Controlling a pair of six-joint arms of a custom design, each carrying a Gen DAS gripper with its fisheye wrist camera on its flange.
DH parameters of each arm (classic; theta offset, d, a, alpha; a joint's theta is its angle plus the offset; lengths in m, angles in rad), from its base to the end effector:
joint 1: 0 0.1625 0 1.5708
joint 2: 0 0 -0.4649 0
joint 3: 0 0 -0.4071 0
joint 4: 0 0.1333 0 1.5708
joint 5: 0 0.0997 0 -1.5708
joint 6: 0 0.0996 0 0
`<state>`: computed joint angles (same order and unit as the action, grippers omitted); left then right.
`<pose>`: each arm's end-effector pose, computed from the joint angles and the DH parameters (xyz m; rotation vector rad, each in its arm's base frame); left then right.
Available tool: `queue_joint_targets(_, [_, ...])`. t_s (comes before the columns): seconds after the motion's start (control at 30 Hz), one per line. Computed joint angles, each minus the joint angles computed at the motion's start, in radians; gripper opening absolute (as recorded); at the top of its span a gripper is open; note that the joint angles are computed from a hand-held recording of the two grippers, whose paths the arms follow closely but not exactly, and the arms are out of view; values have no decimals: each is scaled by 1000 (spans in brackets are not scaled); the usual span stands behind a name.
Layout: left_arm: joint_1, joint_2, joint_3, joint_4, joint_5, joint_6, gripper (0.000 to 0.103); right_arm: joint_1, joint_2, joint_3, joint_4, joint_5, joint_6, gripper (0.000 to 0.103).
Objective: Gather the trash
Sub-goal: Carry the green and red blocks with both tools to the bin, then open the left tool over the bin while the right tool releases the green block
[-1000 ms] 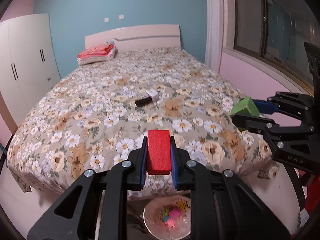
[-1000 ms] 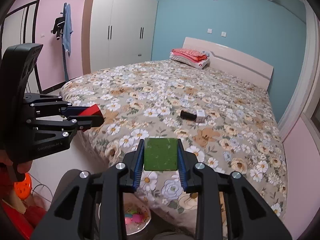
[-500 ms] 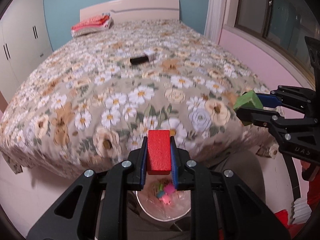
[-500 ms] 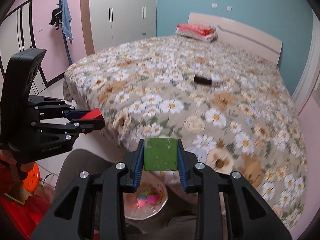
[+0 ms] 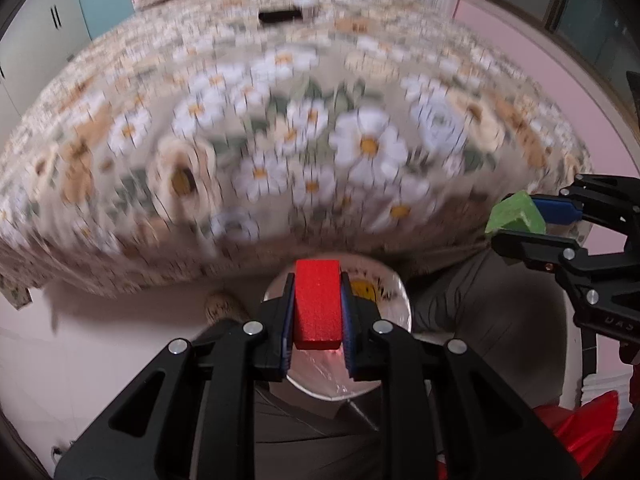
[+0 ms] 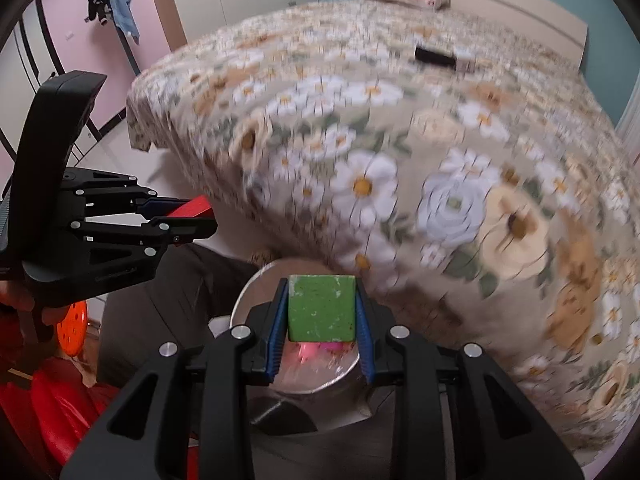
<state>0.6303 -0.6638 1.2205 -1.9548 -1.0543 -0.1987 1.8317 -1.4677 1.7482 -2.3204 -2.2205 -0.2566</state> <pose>-0.5348 -0.6161 0.1314 1.0017 2.4110 -0.1815 0.2160 -0.5259 0.4866 0.4336 -2.4038 0.5835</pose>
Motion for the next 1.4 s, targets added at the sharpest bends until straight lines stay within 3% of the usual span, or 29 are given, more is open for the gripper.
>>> queue_joint_targets(0.63, [90,100,38,123,-93,-73,20,-143,54,83,141,48,73,32])
queue_joint_targets(1.4, [193,280,-105,259,-200,-200,20,-274,215,58,256,82,183,32])
